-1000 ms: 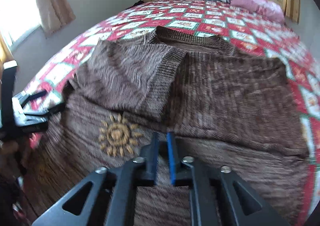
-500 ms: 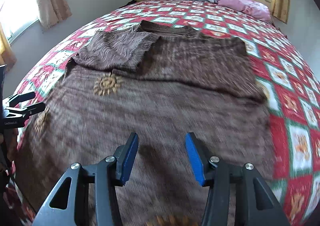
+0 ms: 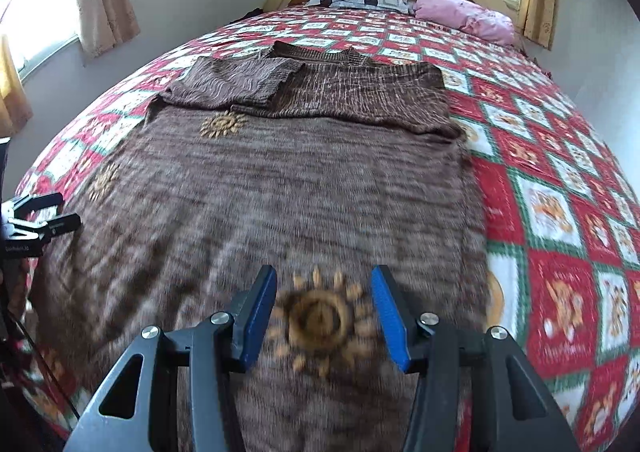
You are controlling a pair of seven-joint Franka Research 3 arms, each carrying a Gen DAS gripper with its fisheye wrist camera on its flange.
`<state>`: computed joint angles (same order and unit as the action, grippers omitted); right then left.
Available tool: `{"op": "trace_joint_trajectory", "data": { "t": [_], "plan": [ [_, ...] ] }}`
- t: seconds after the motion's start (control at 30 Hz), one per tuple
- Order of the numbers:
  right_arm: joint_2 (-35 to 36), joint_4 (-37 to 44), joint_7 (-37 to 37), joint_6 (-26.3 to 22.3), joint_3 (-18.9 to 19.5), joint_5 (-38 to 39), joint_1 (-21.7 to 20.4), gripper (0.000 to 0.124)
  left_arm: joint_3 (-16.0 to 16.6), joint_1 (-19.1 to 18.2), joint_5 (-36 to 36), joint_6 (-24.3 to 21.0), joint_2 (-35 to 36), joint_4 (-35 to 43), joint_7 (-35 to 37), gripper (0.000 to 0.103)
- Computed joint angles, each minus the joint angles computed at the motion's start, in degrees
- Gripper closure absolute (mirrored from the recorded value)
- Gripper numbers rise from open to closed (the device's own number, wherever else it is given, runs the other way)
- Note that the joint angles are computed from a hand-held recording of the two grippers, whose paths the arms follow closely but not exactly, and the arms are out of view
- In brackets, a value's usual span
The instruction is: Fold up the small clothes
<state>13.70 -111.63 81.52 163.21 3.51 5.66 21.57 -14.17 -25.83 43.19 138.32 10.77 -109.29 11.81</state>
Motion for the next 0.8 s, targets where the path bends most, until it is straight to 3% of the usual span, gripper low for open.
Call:
{"op": "trace_joint_trajectory", "data": {
  "t": [0.23,0.53,0.63,0.73,0.8],
  "plan": [
    [-6.4,-10.1,4.2,4.4,-1.3,-5.1,0.9,0.073,-1.1,-1.7,2.6,-0.8,-2.0,-2.9,-4.0,0.000],
    [-14.9,-21.1,6.1,6.6,0.9,-3.6,-2.0,0.073,-3.1,-2.6,3.2,-1.2,-5.3,-7.0,-8.3,0.000],
    [-17.9,-24.5,11.0,7.9,2.1,-8.2,-4.2,0.073,-3.7,-3.0,3.8,-1.5,-5.7,-7.7,-9.2,0.001],
    [-19.8,-26.4,12.2,8.2,2.6,-8.1,-5.3,0.073,-4.2,-3.6,5.0,-1.9,-5.6,-7.5,-9.7,0.011],
    [-20.7,-27.1,13.5,8.0,3.3,-8.8,-6.6,0.073,-4.3,-3.7,5.5,-0.9,-5.5,-7.4,-9.1,0.027]
  ]
}}
